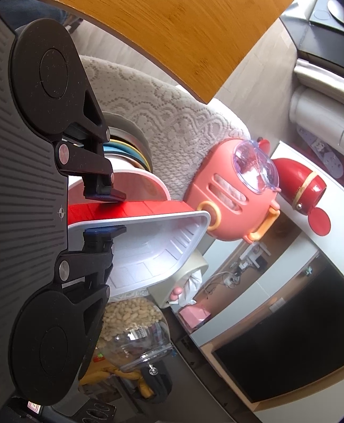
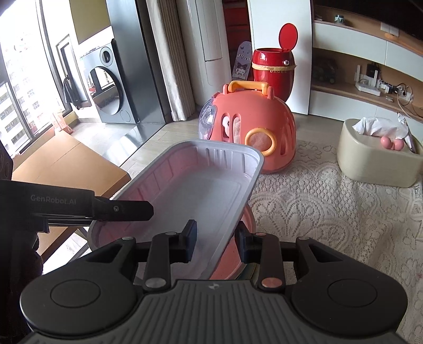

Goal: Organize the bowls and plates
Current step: 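Lower the tray onto the white bowl atop the stack with both grippers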

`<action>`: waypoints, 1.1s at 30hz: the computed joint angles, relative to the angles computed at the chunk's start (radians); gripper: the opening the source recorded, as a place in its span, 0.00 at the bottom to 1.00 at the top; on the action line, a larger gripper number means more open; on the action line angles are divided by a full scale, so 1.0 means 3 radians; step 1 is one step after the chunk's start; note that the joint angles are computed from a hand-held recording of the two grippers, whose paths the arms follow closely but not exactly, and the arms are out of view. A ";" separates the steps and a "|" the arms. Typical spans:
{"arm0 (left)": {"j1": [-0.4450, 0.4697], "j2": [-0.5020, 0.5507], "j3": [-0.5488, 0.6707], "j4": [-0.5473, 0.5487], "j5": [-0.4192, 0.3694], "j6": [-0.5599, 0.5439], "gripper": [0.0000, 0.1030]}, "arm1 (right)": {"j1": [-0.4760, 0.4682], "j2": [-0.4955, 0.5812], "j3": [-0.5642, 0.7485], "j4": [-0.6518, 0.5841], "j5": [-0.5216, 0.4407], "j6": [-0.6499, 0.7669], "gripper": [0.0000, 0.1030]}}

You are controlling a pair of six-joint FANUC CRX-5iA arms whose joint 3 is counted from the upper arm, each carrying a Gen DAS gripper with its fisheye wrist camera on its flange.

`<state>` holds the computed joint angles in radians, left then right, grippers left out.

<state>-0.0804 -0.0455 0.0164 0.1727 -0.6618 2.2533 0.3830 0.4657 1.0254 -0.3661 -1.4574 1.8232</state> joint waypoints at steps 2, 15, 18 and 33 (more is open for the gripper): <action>-0.0024 -0.0019 0.0026 -0.0092 -0.0048 0.0053 0.21 | -0.0010 0.0003 0.0010 -0.0030 -0.0025 0.0012 0.31; -0.0122 0.0025 0.0244 -0.0576 -0.0319 0.0438 0.21 | -0.0022 -0.0075 -0.0153 -0.0020 0.0038 0.0031 0.31; -0.0155 0.0038 0.0306 -0.0675 -0.0378 0.0474 0.21 | -0.0036 -0.0075 -0.0154 -0.0032 0.0045 0.0017 0.31; -0.0142 0.0010 0.0246 -0.0668 -0.0314 0.0451 0.21 | 0.0052 -0.0189 -0.0353 0.0107 0.0307 0.0074 0.31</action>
<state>-0.1229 -0.0425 0.0902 -0.0276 -0.7560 2.3885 0.3986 0.4092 0.9197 -0.3340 -1.3652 1.8454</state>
